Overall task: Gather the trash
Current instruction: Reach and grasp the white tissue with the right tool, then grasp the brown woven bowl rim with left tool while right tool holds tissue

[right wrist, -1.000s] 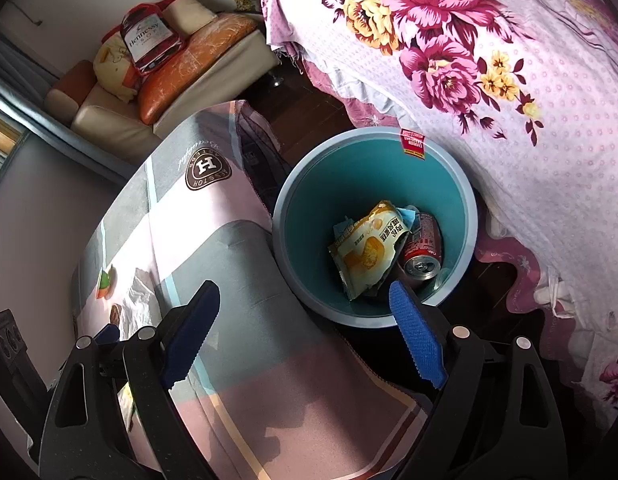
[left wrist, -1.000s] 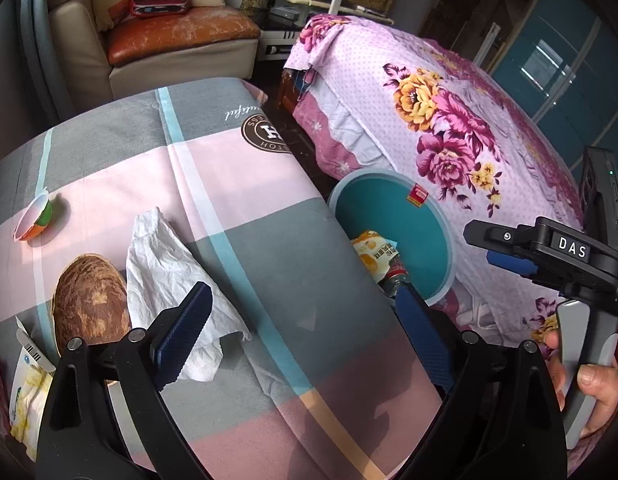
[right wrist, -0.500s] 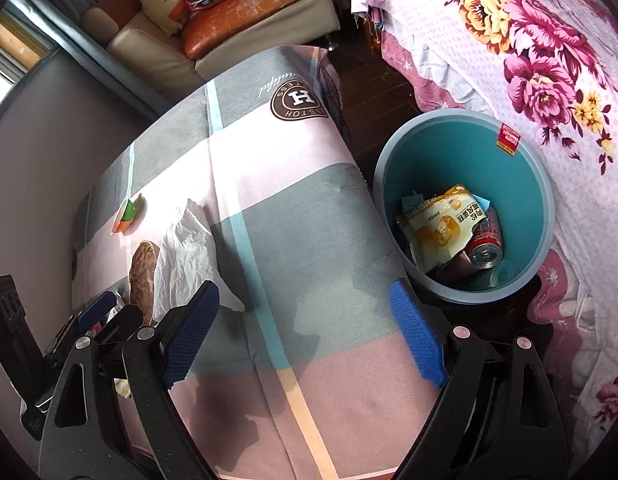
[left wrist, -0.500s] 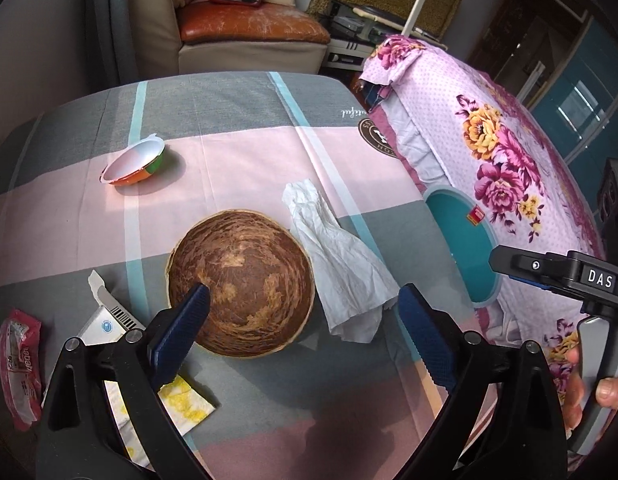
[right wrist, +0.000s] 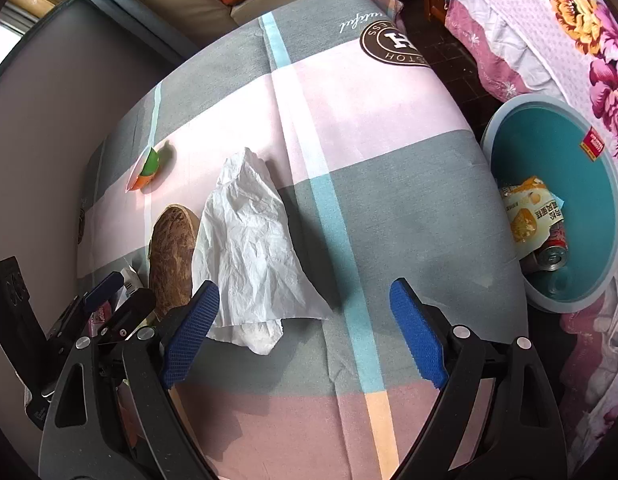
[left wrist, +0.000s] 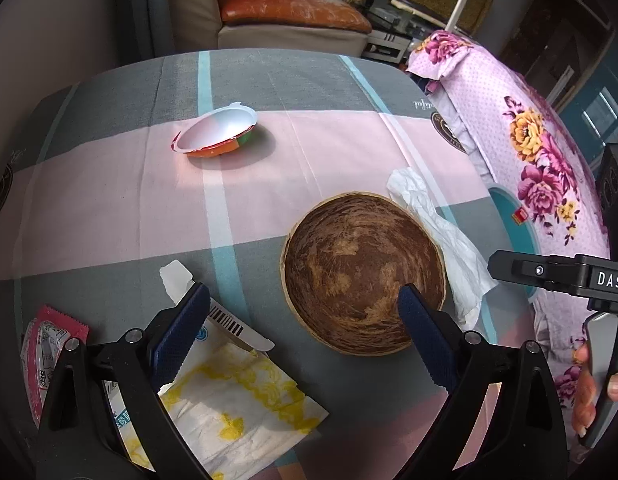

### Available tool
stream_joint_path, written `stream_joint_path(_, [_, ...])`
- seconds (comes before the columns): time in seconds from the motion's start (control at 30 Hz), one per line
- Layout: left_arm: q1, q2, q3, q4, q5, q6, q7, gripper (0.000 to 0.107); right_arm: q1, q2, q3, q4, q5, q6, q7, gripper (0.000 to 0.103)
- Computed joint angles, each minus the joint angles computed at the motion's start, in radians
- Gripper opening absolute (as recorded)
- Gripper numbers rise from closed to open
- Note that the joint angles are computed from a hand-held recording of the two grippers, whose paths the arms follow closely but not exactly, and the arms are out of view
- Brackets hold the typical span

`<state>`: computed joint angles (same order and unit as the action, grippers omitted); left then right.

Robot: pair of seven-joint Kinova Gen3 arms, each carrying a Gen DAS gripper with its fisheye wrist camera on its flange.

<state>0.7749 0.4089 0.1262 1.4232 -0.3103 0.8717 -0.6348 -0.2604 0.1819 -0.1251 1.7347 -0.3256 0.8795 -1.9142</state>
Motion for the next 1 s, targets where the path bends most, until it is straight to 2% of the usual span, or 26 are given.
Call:
stream_joint_path(0.13, [-0.007, -0.002, -0.002, 0.01, -0.006, 0.0, -0.009, 0.095, 0.027, 0.046, -0.016, -0.011, -0.091, -0.01, 0.063, 0.083])
stream_joint_path(0.27, [-0.021, 0.003, 0.0, 0.007, 0.003, 0.003, -0.02, 0.096, 0.024, 0.073, -0.024, -0.022, -0.113, -0.028, 0.089, 0.083])
stream_joint_path(0.3, [-0.026, 0.005, 0.003, 0.006, 0.011, 0.002, -0.026, 0.096, 0.022, 0.075, -0.025, -0.022, -0.112, -0.034, 0.091, 0.08])
stream_joint_path(0.33, [-0.028, 0.008, 0.003, 0.004, 0.015, 0.004, -0.029, 0.096, 0.023, 0.076, -0.028, -0.02, -0.119, -0.042, 0.099, 0.068])
stream_joint_path(0.37, [-0.028, 0.013, 0.002, -0.001, 0.016, 0.009, -0.032, 0.096, 0.029, 0.077, -0.034, -0.018, -0.133, -0.045, 0.118, 0.06])
stream_joint_path(0.43, [-0.029, 0.02, 0.002, -0.009, 0.021, 0.016, -0.041, 0.096, 0.033, 0.082, -0.037, -0.019, -0.146, -0.037, 0.136, 0.034])
stream_joint_path(0.5, [-0.024, 0.026, 0.001, -0.02, 0.02, 0.022, -0.046, 0.096, 0.028, 0.082, -0.034, -0.017, -0.14, -0.037, 0.136, 0.027])
stream_joint_path(0.7, [-0.009, 0.055, 0.002, -0.081, 0.015, 0.055, -0.082, 0.096, 0.037, 0.037, -0.025, 0.022, -0.143, -0.063, 0.16, 0.014])
stream_joint_path(0.87, [0.016, 0.11, 0.0, -0.164, 0.012, 0.113, -0.137, 0.095, 0.05, 0.003, -0.008, 0.067, -0.138, -0.091, 0.165, 0.011])
stream_joint_path(1.0, [0.01, 0.14, 0.006, -0.202, 0.049, 0.134, -0.188, 0.093, 0.067, -0.022, 0.01, 0.105, -0.127, -0.107, 0.157, 0.011])
